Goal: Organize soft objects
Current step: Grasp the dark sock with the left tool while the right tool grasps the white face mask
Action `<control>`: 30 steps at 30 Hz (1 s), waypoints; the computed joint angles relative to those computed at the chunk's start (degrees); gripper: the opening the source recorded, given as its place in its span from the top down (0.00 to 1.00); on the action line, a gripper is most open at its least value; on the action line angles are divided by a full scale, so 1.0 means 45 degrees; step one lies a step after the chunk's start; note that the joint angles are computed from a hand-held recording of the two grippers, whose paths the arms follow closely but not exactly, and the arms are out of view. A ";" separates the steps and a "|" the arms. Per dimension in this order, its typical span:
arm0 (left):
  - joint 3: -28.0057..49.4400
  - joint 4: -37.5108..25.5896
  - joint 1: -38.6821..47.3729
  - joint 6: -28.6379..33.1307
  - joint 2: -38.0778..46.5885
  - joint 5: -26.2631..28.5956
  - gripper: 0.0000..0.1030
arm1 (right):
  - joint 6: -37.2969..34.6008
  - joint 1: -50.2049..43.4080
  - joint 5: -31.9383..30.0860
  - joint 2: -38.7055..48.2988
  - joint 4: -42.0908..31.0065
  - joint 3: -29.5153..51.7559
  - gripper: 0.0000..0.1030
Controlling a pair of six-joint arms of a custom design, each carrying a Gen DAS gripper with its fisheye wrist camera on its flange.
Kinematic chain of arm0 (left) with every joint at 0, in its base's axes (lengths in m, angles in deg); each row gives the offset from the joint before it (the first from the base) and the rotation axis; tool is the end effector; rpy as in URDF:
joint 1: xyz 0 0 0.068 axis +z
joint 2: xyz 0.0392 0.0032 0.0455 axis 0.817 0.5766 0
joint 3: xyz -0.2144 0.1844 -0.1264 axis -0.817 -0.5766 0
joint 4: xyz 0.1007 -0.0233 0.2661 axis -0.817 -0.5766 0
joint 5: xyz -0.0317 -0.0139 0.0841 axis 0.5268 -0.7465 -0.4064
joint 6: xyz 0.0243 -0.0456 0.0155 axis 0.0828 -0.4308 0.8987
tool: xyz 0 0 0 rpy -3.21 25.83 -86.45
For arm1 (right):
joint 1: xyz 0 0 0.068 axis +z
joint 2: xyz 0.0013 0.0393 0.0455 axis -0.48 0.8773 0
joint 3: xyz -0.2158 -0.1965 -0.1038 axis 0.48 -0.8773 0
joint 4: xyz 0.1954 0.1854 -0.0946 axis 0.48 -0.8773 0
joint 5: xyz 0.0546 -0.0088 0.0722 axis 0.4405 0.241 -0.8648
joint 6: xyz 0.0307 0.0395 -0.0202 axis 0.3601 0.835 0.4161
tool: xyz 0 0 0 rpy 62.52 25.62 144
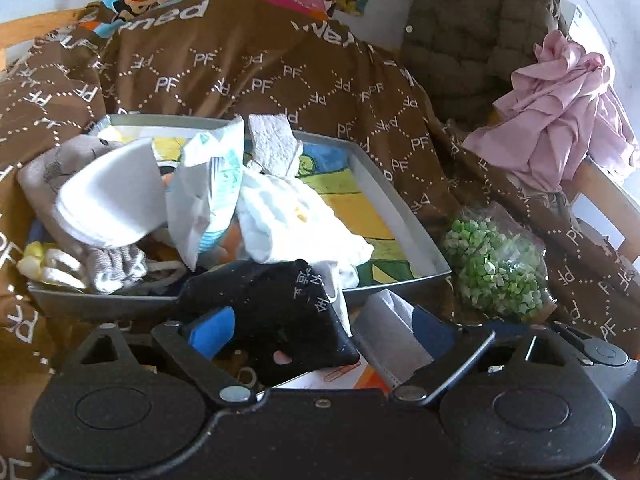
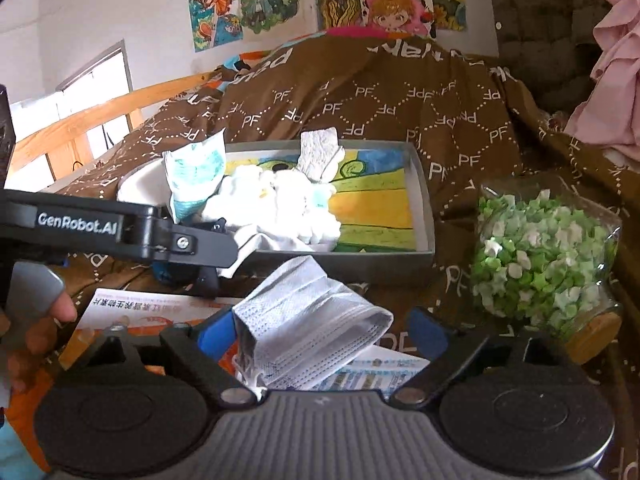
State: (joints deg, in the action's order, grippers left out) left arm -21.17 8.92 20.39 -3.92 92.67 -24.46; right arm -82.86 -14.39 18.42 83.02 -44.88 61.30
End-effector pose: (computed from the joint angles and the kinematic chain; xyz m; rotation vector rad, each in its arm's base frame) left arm 0.1725 -0.1077 0.1471 -0.0977 2.2484 -0.3622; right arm 0.1687 0.0528 0.1338 -0.4869 2.1555 0.4078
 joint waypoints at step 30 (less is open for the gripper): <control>-0.0789 0.0419 -0.0419 -0.2137 -0.0125 -0.0918 0.92 | 0.0160 0.0330 0.0012 0.0323 0.0100 0.0036 0.69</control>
